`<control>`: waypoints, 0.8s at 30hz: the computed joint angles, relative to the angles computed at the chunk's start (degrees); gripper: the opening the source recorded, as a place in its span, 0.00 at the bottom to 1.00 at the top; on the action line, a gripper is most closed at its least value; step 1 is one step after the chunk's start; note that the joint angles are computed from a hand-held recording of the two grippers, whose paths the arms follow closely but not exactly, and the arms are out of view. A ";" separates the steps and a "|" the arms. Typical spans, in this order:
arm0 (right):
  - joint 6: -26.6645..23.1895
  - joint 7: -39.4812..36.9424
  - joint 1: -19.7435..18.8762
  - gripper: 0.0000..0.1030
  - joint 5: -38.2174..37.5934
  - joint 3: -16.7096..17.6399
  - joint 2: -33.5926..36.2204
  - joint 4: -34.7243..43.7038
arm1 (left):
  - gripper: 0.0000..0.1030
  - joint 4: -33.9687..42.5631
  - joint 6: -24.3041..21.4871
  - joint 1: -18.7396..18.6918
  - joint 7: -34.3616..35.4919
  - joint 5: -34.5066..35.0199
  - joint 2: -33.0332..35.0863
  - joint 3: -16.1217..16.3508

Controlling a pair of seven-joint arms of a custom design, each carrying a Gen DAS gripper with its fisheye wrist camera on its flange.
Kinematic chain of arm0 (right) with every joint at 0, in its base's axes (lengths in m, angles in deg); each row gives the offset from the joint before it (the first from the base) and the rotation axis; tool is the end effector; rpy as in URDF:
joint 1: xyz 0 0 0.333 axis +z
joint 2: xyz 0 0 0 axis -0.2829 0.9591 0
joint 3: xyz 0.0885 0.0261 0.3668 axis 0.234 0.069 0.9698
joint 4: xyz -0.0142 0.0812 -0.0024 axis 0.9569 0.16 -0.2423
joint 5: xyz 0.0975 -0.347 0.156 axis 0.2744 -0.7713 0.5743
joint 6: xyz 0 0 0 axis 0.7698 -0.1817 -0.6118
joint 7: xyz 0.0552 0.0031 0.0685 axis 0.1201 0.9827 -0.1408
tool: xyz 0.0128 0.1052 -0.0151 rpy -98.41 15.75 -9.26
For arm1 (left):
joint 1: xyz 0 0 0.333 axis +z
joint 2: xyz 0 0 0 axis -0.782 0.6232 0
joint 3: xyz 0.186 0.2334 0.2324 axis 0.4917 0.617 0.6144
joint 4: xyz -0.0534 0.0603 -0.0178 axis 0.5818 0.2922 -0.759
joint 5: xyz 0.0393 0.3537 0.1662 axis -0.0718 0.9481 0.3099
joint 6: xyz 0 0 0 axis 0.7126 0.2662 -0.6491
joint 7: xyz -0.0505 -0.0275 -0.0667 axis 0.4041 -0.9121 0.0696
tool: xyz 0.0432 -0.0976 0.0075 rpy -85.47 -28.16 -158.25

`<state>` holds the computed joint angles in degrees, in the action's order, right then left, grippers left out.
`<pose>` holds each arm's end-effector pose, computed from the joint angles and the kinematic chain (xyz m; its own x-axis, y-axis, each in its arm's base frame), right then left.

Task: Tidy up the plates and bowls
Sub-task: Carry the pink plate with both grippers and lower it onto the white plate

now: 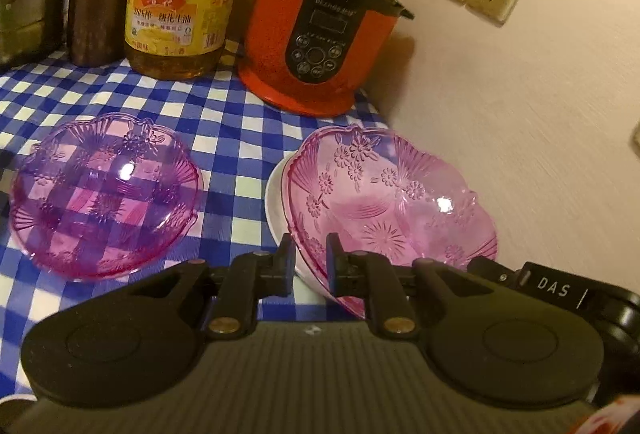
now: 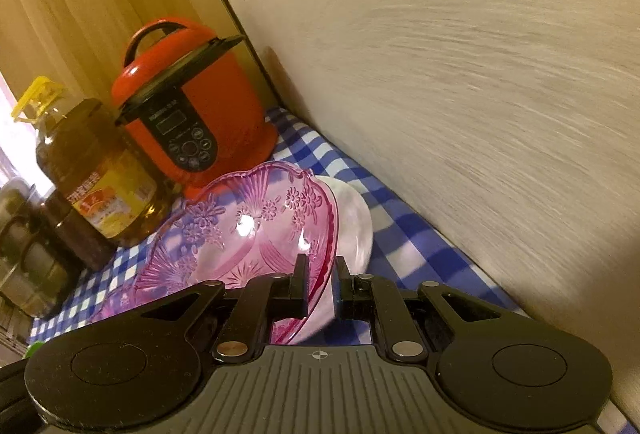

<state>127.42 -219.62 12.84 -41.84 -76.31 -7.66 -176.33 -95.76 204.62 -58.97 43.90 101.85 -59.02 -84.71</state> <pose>0.4469 0.3893 0.4683 -0.1073 -0.9037 -0.4145 -0.6763 0.3719 -0.6358 0.4163 -0.2212 0.4487 0.1146 -0.9358 0.3333 -0.6577 -0.3229 -0.6805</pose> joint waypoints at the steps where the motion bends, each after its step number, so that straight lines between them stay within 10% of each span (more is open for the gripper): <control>1: -0.11 -0.57 -0.03 0.11 0.15 -0.01 0.63 0.56 | 0.13 0.51 0.31 0.17 -0.48 0.46 0.78 0.21; 24: -1.48 -10.78 1.97 0.12 6.04 -3.27 8.09 5.93 | 0.14 6.86 1.42 0.39 5.83 -2.13 10.56 1.36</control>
